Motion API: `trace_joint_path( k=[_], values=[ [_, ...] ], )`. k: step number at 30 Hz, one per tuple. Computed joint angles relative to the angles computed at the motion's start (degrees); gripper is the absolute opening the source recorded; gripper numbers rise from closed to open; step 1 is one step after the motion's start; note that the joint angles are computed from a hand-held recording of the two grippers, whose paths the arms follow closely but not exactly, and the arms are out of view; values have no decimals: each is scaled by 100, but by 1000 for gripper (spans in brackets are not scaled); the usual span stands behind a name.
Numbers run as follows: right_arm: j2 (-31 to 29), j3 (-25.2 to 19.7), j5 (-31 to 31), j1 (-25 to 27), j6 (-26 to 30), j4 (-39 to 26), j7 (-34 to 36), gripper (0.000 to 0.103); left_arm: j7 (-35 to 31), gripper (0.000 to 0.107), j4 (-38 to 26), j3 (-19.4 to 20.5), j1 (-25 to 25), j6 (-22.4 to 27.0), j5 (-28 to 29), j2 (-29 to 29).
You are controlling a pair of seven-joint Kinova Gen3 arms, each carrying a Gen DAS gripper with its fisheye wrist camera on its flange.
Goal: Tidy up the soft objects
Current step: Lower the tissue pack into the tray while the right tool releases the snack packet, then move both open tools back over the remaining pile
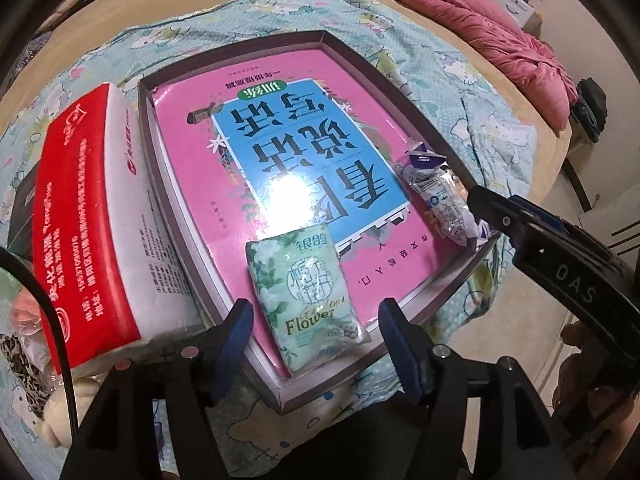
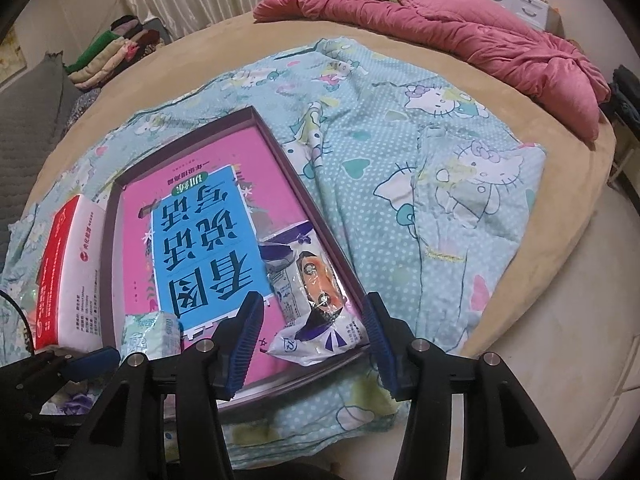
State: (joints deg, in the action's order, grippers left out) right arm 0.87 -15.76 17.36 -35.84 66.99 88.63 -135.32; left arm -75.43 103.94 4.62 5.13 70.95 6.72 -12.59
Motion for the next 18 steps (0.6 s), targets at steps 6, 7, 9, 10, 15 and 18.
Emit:
trace_joint_path(
  k=[6,7,9,10,15,18],
  values=[
    [-58,-11,-14,18,27,-31,-18,59,118,72,-93,50,-9,71,-113,-192],
    [-70,-11,-18,25,28,-29,-11,60,162,73,-116,72,-16,93,-155,-228],
    [-87,-29,-6,23,54,-42,-39,66,297,74,-164,147,-37,146,-289,-307],
    [-94,-40,11,19,65,-45,-58,67,364,75,-191,185,-45,176,-365,-353],
    [-132,-101,94,-23,154,-107,-117,74,574,80,-315,313,-52,350,-634,-540],
    [-146,-153,194,-71,240,-173,-182,75,609,82,-357,307,-50,436,-677,-652]
  ],
)
